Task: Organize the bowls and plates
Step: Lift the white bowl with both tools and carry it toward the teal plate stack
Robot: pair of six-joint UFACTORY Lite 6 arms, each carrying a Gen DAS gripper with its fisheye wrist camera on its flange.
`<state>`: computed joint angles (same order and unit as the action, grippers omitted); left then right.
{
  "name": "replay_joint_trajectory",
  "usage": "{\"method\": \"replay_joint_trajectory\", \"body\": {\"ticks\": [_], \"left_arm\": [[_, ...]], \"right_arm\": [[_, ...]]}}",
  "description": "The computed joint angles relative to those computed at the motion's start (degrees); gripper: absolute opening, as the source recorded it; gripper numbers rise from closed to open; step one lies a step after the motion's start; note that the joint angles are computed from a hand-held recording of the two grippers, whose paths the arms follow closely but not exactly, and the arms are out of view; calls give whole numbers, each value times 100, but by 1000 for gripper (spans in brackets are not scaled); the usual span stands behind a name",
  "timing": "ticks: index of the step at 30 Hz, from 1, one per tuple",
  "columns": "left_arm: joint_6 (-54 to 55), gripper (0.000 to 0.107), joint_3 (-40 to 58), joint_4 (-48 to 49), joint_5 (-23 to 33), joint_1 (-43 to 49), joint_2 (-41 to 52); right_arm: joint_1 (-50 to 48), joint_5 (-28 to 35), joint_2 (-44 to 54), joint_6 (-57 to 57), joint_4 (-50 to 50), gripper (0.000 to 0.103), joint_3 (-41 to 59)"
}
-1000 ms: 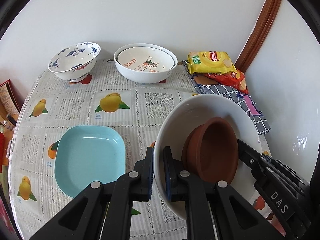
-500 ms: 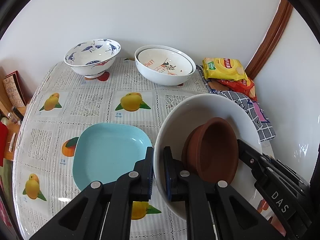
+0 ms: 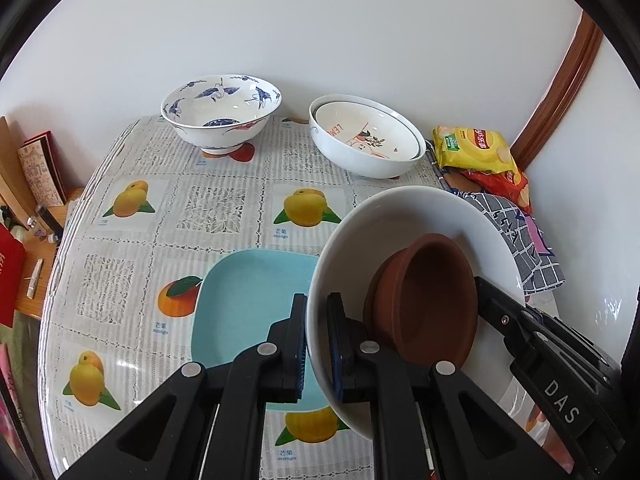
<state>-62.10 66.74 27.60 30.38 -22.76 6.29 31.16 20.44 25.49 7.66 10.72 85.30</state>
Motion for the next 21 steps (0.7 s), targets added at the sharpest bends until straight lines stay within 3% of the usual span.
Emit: {"method": "replay_joint_trajectory", "body": {"ticks": [10,13,15,21], "left_arm": [[228,10,-235,-8,10,263,-234],[-47,10,-640,74,-410,439,-621],[-112,10,-507,314,-193,397,-446],[29,9,-710,102,-439,656,-333]], "right_arm": [[241,-79,194,399,-294,8,234],[280,-47,274,411,-286,8,344],[381,-20,407,496,-553,7,452],[501,-37,821,792,-734,7,767]]}}
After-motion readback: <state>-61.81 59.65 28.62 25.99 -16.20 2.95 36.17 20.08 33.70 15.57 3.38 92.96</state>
